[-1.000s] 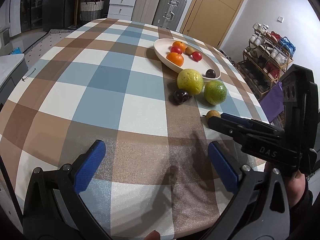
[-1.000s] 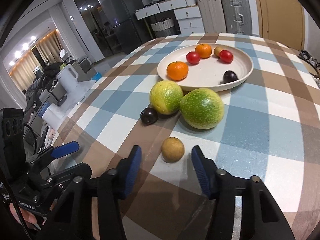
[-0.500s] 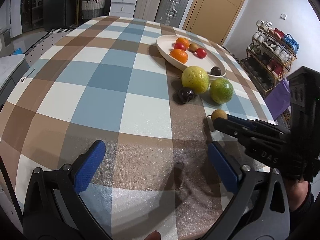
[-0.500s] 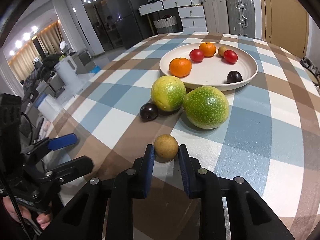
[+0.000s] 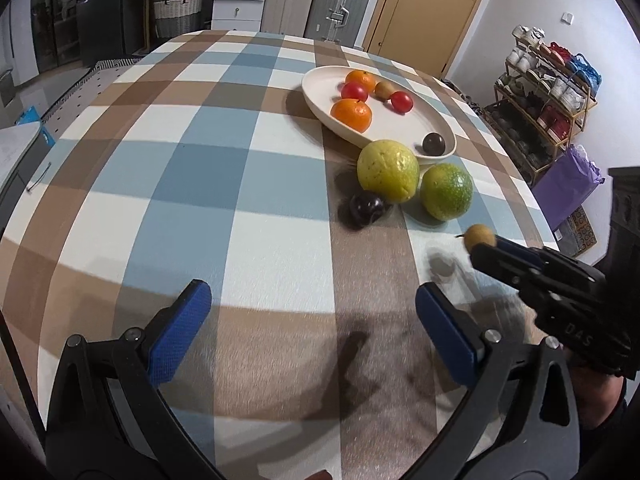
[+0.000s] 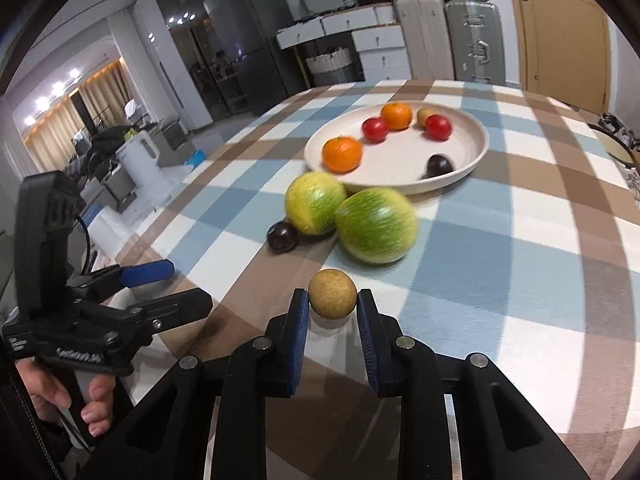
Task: Organize fruits
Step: 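Grasp the dark plum with the left gripper while the right gripper holds the brown fruit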
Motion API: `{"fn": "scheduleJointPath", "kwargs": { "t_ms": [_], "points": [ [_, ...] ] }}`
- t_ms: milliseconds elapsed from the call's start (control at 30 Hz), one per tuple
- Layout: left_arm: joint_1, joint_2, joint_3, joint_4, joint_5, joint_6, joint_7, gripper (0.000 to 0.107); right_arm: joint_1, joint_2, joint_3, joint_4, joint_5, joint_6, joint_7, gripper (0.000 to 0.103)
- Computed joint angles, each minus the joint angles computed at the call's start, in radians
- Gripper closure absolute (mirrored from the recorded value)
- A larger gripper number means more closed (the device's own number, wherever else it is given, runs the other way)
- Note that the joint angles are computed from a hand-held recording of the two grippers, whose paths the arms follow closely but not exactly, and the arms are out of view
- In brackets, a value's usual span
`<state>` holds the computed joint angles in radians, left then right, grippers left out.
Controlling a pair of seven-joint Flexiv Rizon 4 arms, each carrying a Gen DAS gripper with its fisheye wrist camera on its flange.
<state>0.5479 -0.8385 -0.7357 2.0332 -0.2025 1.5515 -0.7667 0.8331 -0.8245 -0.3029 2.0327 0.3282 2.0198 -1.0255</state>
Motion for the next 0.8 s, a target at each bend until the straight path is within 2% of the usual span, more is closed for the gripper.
{"fn": "scheduleJointPath", "kwargs": {
  "t_ms": [67,200,300,467,600,633,733,800],
  "points": [
    [-0.026,0.003,0.019,-0.018,0.001,-0.004,0.0,0.005,0.013,0.001,-0.013,0.011,0.013,0.011,-0.004,0.078],
    [-0.095,0.005,0.07,-0.06,-0.005,-0.012,0.004,0.005,-0.049,0.016,0.054,0.026,0.008,0.066,-0.008,0.078],
    [-0.142,0.001,0.103,-0.095,-0.019,-0.031,0.011,0.005,-0.021,0.026,0.027,0.037,0.042,0.06,-0.031,0.078],
    [-0.236,-0.004,0.173,-0.149,-0.042,-0.033,0.015,0.005,-0.041,0.045,0.053,0.057,0.072,0.102,-0.053,0.078],
    [-0.304,-0.011,0.23,-0.186,-0.049,-0.029,0.017,0.005,-0.041,0.054,0.053,0.066,0.092,0.091,-0.072,0.078],
    [-0.315,-0.012,0.239,-0.192,-0.05,-0.029,0.018,0.006,-0.049,0.057,0.062,0.07,0.092,0.097,-0.073,0.078],
    [-0.341,-0.017,0.259,-0.21,-0.049,-0.032,0.028,0.02,-0.028,0.056,0.045,0.081,0.122,0.099,-0.085,0.078],
    [-0.354,-0.019,0.267,-0.222,-0.05,-0.041,0.037,0.025,-0.013,0.054,0.032,0.084,0.137,0.09,-0.089,0.078]
  ]
}}
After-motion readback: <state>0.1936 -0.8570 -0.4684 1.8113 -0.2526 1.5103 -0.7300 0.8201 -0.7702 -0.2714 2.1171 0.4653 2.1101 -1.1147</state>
